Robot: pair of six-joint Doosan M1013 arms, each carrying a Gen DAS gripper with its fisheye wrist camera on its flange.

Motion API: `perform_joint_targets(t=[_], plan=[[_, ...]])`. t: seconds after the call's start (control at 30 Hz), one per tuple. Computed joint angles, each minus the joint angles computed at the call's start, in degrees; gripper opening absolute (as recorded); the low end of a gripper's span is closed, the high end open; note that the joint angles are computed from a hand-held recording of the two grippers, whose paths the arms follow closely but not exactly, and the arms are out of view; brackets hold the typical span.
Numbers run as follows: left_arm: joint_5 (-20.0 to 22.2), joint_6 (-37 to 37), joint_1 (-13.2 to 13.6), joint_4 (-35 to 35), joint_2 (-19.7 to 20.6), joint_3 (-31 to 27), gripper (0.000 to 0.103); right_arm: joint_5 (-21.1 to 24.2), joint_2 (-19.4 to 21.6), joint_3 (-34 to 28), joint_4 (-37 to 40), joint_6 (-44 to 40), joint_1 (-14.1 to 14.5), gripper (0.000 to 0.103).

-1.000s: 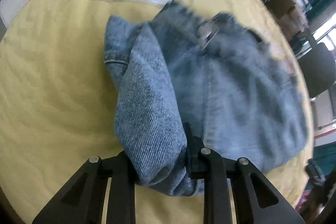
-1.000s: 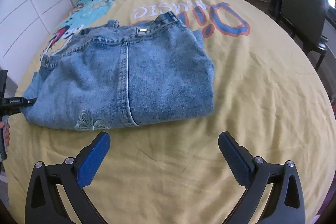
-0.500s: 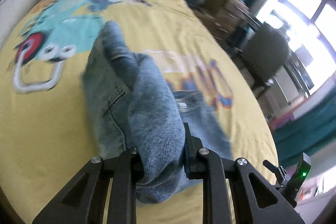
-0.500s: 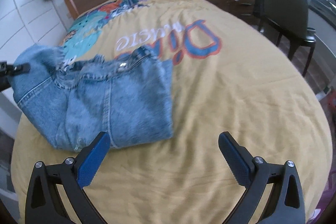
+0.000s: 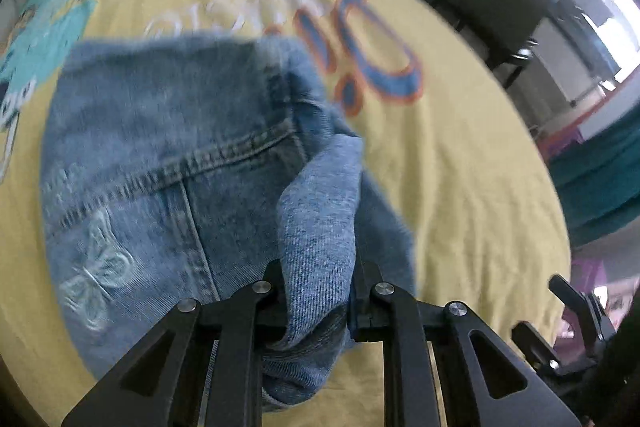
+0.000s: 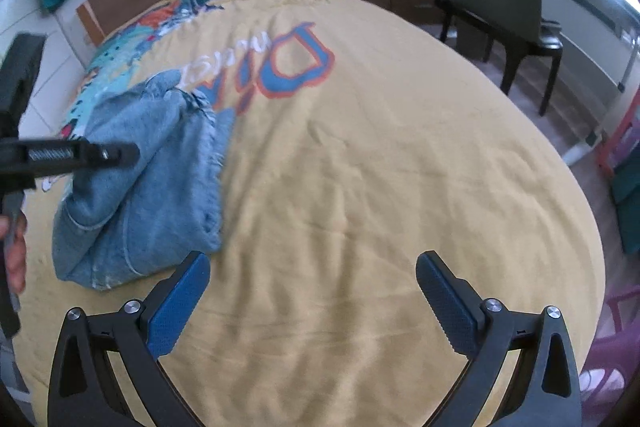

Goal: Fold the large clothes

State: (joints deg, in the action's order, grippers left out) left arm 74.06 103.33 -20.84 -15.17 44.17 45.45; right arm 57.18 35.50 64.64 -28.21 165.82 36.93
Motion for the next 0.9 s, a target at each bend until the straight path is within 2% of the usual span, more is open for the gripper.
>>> perform_joint_targets(t=[0.2, 0.27, 0.3, 0.33, 0.37, 0.4, 0.43, 0.5, 0.57, 0.7, 0.9], plan=[[-1.4, -0.97, -0.22, 2.09, -0.02, 1.92, 0.019, -0.81, -0.06, 0.92, 1.13, 0.33, -0.17, 0.103], [-0.83, -2.26, -0.63, 3.33, -0.05, 1.49, 0.022, -0.72, -0.12, 0.95, 1.06, 0.27, -0.1, 0.103], [-0.66, -2.44, -0.74, 3.46, 0.0, 1.16, 0.027, -0.85, -0.21, 1.02, 1.01, 0.31, -0.08, 0.103], [-0.64, -2.5, -0.89, 3.65, 0.04, 0.75, 0.038, -1.02, -0.22, 1.1, 0.95, 0.5, -0.06, 0.102], [-0.96, -2.78, -1.23, 4.29, 0.06, 0.41, 0.044, -1.1, -0.3, 1.16, 0.79, 0.63, -0.03, 0.103], [-1.45, -2.86, -1.34, 4.7, -0.24, 0.64, 0.059, -1.13, -0.33, 1.15, 0.65, 0.67, -0.03, 0.103], [-1.91, -2.94, -1.4, 5.06, -0.49, 0.79, 0.082, -1.14, -0.41, 1.18, 0.45, 0.73, -0.01, 0.103], [-3.04, -3.05, -1.35, 6.04, -1.37, 1.65, 0.1, -1.36, -0.6, 1.35, 0.19, 0.9, -0.02, 0.103], [-3.9, -3.89, -1.05, 6.51, -1.88, 2.0, 0.1, -1.31, -0.79, 1.48, -0.04, 1.18, 0.03, 0.103], [-1.97, -5.6, 0.95, 1.7, -2.03, 0.53, 0.102, -1.45, -1.09, 1.43, -0.24, 1.13, 0.18, 0.103], [-5.49, -6.74, 3.65, 2.45, -4.51, 1.38, 0.102, -1.31, 0.18, -2.39, 0.16, -3.75, 0.21, 0.103]])
